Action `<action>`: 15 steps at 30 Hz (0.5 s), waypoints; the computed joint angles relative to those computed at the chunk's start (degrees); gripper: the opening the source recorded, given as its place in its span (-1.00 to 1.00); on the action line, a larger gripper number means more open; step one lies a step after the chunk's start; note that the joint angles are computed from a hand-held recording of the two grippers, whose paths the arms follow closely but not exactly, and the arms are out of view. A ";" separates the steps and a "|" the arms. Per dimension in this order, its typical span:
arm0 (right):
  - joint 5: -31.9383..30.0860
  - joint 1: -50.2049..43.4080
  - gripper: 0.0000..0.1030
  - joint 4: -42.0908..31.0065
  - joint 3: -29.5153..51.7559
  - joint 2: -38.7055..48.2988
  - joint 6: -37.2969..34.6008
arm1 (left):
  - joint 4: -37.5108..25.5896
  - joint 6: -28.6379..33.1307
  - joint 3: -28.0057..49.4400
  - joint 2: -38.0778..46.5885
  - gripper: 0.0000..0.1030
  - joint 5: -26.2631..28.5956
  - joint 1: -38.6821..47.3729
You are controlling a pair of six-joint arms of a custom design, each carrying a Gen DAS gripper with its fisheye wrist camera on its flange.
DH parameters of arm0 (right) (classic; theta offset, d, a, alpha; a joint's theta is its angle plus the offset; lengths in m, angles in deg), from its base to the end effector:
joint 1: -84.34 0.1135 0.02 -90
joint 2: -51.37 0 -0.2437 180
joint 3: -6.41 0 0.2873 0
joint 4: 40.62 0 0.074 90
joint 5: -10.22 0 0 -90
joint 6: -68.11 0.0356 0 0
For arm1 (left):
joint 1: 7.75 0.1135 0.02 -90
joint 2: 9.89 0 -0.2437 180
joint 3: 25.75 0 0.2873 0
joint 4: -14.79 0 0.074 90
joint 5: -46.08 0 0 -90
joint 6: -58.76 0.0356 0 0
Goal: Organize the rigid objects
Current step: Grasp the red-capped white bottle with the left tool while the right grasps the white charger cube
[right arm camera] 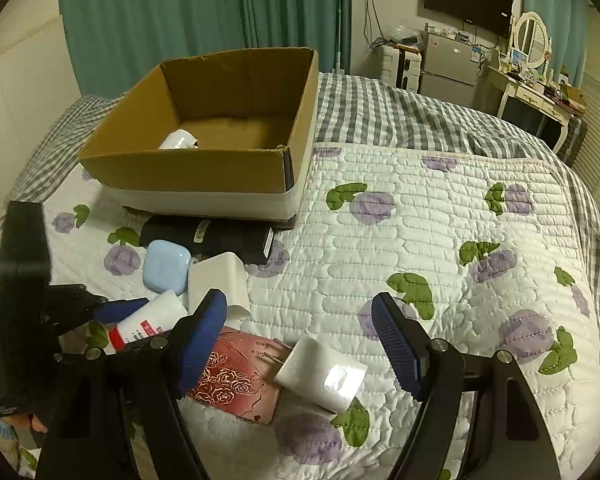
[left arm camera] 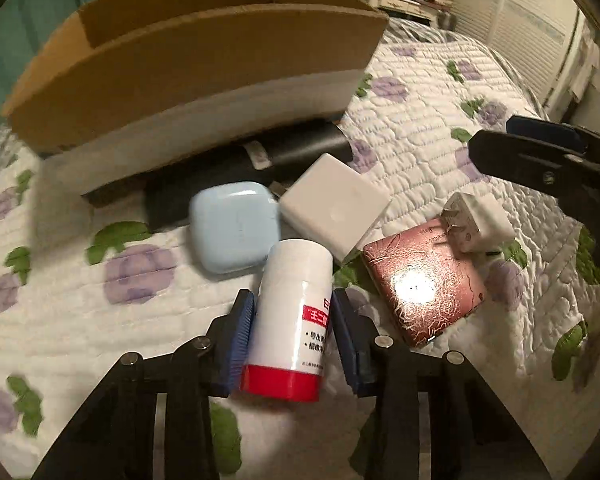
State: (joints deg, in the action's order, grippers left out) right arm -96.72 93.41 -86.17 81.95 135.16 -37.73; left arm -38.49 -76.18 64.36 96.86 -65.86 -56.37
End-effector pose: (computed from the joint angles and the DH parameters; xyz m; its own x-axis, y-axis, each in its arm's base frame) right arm 0.3359 0.0641 0.2273 -0.6791 -0.3728 -0.6324 -0.5261 0.8480 0.0650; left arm 0.2759 -0.2930 0.1641 -0.8712 -0.0023 -0.4909 -0.0059 1.0000 0.0059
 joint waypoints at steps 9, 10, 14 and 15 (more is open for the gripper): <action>2.22 3.87 0.45 1.14 -0.81 0.73 -0.88 | -8.80 -11.55 -1.70 -8.12 -0.29 -14.96 -1.52; 2.41 4.48 0.45 1.24 -0.81 0.96 -0.99 | -10.37 -13.00 -1.79 -8.30 -0.29 -15.94 -1.11; 4.47 8.75 0.45 2.22 0.17 3.95 -1.08 | -9.66 -14.92 -4.44 -10.30 -0.29 -14.86 0.26; 4.98 9.54 0.45 2.41 0.66 4.91 -1.07 | -9.81 -15.10 -4.53 -10.27 -0.29 -14.97 0.43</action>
State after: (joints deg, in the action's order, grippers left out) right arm -91.74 102.95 -83.77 82.61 140.08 -38.80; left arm -48.30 -91.28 59.83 86.59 -80.83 -55.94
